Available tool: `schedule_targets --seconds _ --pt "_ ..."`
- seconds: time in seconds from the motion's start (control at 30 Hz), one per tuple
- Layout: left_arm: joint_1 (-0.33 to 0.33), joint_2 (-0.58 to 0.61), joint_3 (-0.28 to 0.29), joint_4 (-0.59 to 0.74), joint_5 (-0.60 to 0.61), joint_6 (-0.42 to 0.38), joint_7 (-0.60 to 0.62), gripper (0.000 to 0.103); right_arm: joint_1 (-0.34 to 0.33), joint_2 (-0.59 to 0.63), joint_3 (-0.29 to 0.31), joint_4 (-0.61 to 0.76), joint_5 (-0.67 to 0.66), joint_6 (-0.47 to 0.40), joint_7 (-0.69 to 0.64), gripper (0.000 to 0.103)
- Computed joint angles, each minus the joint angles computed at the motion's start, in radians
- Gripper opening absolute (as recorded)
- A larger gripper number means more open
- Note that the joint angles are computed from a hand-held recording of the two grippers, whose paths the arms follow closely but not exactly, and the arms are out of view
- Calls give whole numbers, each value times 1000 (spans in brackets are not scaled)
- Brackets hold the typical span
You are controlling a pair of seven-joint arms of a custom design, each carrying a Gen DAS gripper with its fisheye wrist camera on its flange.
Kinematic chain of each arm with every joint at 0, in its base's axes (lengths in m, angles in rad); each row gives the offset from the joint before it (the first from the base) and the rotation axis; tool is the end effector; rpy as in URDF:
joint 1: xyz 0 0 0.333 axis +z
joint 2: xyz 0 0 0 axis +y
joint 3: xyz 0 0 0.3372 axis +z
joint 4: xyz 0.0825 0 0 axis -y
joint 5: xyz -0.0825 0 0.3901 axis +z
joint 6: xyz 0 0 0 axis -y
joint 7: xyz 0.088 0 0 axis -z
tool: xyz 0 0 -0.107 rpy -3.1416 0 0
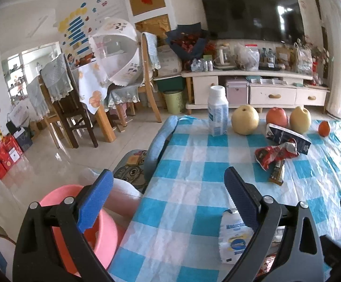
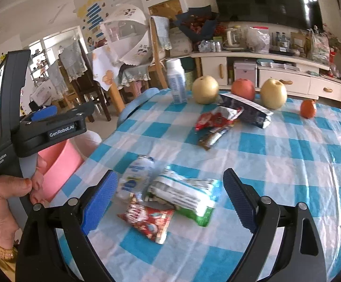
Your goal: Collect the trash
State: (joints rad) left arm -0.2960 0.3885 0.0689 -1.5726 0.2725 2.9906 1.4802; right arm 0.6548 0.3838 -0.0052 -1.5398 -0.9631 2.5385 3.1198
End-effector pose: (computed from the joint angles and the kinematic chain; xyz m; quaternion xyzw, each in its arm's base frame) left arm 0.7067 -0.1928 0.5596 -0.4787 0.7245 -0.3394 0.3616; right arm 0.5744 0.4493 0.5160 -0.5467 0.7035 -0.2659 0.3681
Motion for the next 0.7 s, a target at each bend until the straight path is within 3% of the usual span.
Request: schedule_targets --seconds 0.13,0.33,0.4,0.6,0.7 --pt "19 9 -45 12 -24 -29 48 96 -11 -54 -8 -81 -31 3 59 90" --pt "161 40 -288 59 -299 -138 316 95 -74 -126 9 -194 -49 19 123 90" --pt "174 56 -325 80 -373 -169 387 95 -102 -147 13 -232 -50 41 139 90" --pt "132 128 -349 174 -434 -267 616 95 -189 -175 12 -300 -37 137 132 90" --pt "68 198 -302 280 -358 -342 711 95 -240 -182 -4 -334 -25 263 159 90"
